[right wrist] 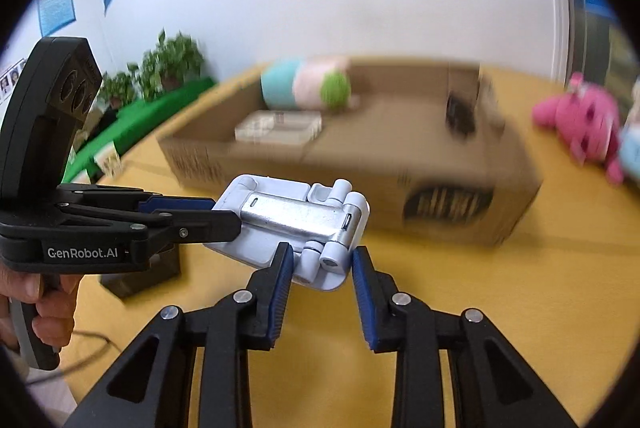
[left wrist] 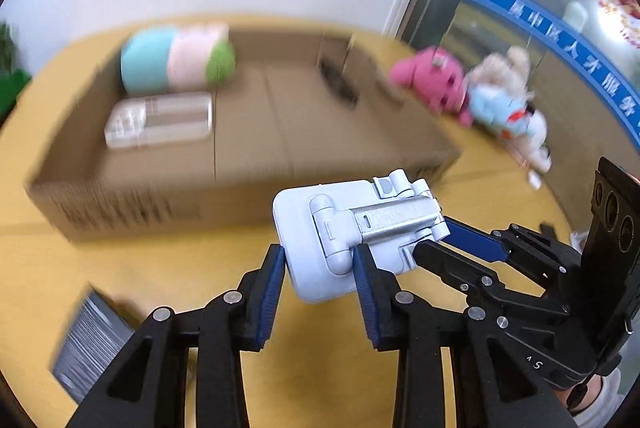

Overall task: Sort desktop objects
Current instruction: 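Carry the phone stand with the left tool over the box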

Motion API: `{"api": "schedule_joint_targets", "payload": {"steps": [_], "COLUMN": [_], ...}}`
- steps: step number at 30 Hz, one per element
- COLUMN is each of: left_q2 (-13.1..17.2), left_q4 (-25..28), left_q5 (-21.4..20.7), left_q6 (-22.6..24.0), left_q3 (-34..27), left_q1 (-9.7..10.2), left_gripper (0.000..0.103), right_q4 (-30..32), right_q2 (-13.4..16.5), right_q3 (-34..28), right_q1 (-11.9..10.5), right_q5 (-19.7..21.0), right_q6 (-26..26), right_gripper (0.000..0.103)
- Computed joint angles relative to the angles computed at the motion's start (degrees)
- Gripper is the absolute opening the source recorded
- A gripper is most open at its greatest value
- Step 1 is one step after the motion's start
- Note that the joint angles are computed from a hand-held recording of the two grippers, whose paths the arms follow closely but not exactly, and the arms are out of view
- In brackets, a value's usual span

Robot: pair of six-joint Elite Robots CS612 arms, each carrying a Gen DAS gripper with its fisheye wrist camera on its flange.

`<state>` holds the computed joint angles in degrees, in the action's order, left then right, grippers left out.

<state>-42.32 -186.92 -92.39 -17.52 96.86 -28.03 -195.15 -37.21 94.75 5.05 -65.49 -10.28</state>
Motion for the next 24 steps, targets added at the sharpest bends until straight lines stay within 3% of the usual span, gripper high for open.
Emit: {"api": "schedule_joint_targets", "payload": {"steps": [6, 12, 17, 24], "left_q2": [-0.7, 2.9, 9.2, 21.2], "left_q4": [-0.6, 7.5, 18.1, 37.4], "left_q5": [2.8, 2.3, 0.4, -2.6], "left_q6": [4.3, 7.7, 8.5, 7.0], "left_q3": [-5.5, -17.8, -31.0, -53.4], "left_q1": [1.07, 3.36, 5.16, 6.73], "left_gripper": [0.032, 0.032, 0.032, 0.032], "right_q4": [-1.5, 7.6, 21.3, 41.4], "right_q2": [-0.1, 3.4, 9.0, 21.1], "right_q3": [-6.4, -19.3, -33.7, -57.5], "right_q1": [0.3, 0.2, 0.2, 0.1], "right_q5": [-0.4, 0.2, -0.2, -2.2], "right_q6": [-1.4, -0.8, -0.2, 2.3], "right_gripper": [0.029, 0.029, 0.029, 0.028]}}
